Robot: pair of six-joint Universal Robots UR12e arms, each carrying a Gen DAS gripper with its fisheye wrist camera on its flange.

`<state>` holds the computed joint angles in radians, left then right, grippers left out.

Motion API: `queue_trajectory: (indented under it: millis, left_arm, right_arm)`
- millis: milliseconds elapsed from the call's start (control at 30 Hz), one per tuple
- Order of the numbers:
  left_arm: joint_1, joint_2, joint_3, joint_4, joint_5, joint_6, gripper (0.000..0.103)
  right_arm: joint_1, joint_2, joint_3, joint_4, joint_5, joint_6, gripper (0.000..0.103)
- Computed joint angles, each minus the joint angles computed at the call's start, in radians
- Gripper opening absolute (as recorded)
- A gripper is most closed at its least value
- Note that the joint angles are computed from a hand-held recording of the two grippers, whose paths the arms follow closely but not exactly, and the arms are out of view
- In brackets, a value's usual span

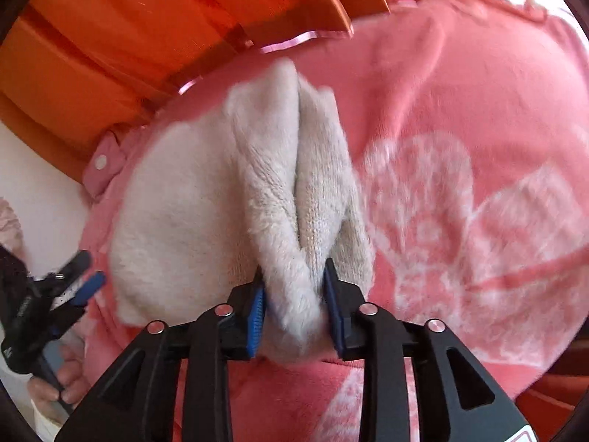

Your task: Fold small clothes

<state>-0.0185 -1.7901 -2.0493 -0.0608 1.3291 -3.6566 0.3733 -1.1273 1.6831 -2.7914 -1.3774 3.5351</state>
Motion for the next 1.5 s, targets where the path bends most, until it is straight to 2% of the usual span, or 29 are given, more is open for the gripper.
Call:
queue_trajectory:
  millis: [67, 100, 133, 200, 233, 267, 333, 367, 400, 433, 467, 533, 567, 600, 633, 767, 833, 1000, 1067, 1100, 1167, 1200, 1233, 1267, 1300, 1333, 1367, 1433, 1500]
  left_arm:
    - [0.0, -0.01, 0.012, 0.002, -0.018, -0.013, 0.086]
    - [0.0, -0.019, 0.024, -0.006, -0.028, -0.011, 0.091]
    - [-0.002, -0.028, 0.035, -0.013, -0.023, -0.011, 0.093]
    - [0.0, -0.057, 0.06, -0.028, -0.035, -0.024, 0.095]
    - [0.005, -0.073, 0.072, -0.045, -0.05, -0.043, 0.095]
    - [0.009, -0.087, 0.081, -0.062, -0.066, -0.068, 0.095]
    - [0.031, -0.129, 0.096, -0.073, -0.158, -0.137, 0.096]
    - [0.039, -0.147, 0.097, -0.051, -0.199, -0.169, 0.097]
    - [0.041, -0.154, 0.093, -0.018, -0.204, -0.18, 0.098]
    - [0.04, -0.156, 0.095, -0.007, -0.205, -0.171, 0.098]
    - [0.042, -0.157, 0.099, -0.014, -0.221, -0.159, 0.097]
    - [0.05, -0.161, 0.106, -0.004, -0.282, -0.142, 0.07]
    - [0.053, -0.155, 0.111, -0.016, -0.296, -0.132, 0.065]
    - [0.056, -0.149, 0.114, -0.018, -0.308, -0.122, 0.053]
    - [0.061, -0.143, 0.115, -0.012, -0.328, -0.112, 0.047]
    - [0.08, -0.085, 0.122, 0.056, -0.355, -0.062, 0.044]
    - [0.097, -0.052, 0.125, 0.1, -0.374, -0.038, 0.044]
    - [0.14, 0.019, 0.145, 0.237, -0.4, 0.02, 0.046]
    - [0.145, 0.025, 0.166, 0.244, -0.377, 0.051, 0.048]
    - [0.144, 0.019, 0.182, 0.231, -0.353, 0.07, 0.051]
    - [0.147, -0.01, 0.21, 0.173, -0.301, 0.108, 0.058]
    - [0.146, -0.026, 0.217, 0.149, -0.279, 0.12, 0.065]
    - [0.145, -0.054, 0.23, 0.099, -0.238, 0.138, 0.071]
    - [0.139, -0.078, 0.239, 0.032, -0.165, 0.142, 0.071]
    - [0.132, -0.094, 0.244, -0.044, -0.086, 0.135, 0.069]
    - [0.133, -0.1, 0.238, -0.099, -0.05, 0.127, 0.063]
    - [0.14, -0.106, 0.22, -0.116, -0.055, 0.111, 0.062]
    - [0.159, -0.098, 0.166, -0.05, -0.105, 0.079, 0.062]
    - [0.157, -0.085, 0.139, -0.016, -0.076, 0.081, 0.062]
  right_arm:
    - [0.004, -0.002, -0.016, -0.031, -0.053, -0.012, 0.046]
    - [0.004, 0.001, -0.022, -0.058, -0.082, -0.007, 0.069]
    - [0.001, 0.011, -0.029, -0.086, -0.098, 0.0, 0.086]
    - [-0.014, 0.035, -0.06, -0.059, -0.049, 0.0, 0.087]
    - [-0.019, 0.054, -0.09, -0.009, -0.023, 0.018, 0.087]
    - [-0.034, 0.083, -0.116, 0.045, 0.042, 0.059, 0.087]
    - [-0.055, 0.11, -0.126, 0.067, 0.173, 0.105, 0.084]
    - [-0.065, 0.126, -0.132, 0.068, 0.245, 0.137, 0.084]
    - [-0.069, 0.137, -0.134, 0.056, 0.298, 0.155, 0.081]
    - [-0.067, 0.141, -0.137, 0.059, 0.309, 0.152, 0.076]
    - [-0.061, 0.141, -0.146, 0.079, 0.296, 0.138, 0.075]
    - [-0.055, 0.138, -0.161, 0.102, 0.303, 0.111, 0.05]
    - [-0.046, 0.134, -0.176, 0.123, 0.274, 0.099, 0.043]
    - [-0.035, 0.125, -0.19, 0.146, 0.232, 0.082, 0.038]
    - [-0.03, 0.122, -0.197, 0.147, 0.218, 0.075, 0.035]
    - [0.002, 0.082, -0.225, 0.065, 0.154, 0.024, 0.032]
    - [0.018, 0.065, -0.244, -0.012, 0.133, 0.001, 0.032]
    - [0.036, 0.062, -0.31, -0.189, 0.148, -0.017, 0.034]
    - [0.04, 0.084, -0.355, -0.199, 0.148, -0.013, 0.037]
    - [0.042, 0.106, -0.384, -0.191, 0.144, -0.016, 0.042]
    - [0.042, 0.164, -0.442, -0.152, 0.146, 0.013, 0.052]
    - [0.042, 0.206, -0.476, -0.118, 0.144, 0.026, 0.061]
    - [0.045, 0.227, -0.497, -0.071, 0.118, 0.021, 0.062]
    - [0.052, 0.255, -0.517, 0.017, 0.051, 0.018, 0.062]
    - [0.059, 0.272, -0.527, 0.102, -0.007, 0.024, 0.056]
    - [0.058, 0.275, -0.52, 0.144, -0.022, 0.034, 0.039]
    - [0.053, 0.268, -0.486, 0.145, 0.004, 0.054, 0.033]
    - [0.048, 0.25, -0.429, 0.078, 0.033, 0.055, 0.029]
    - [0.059, 0.239, -0.413, 0.047, -0.004, 0.011, 0.025]
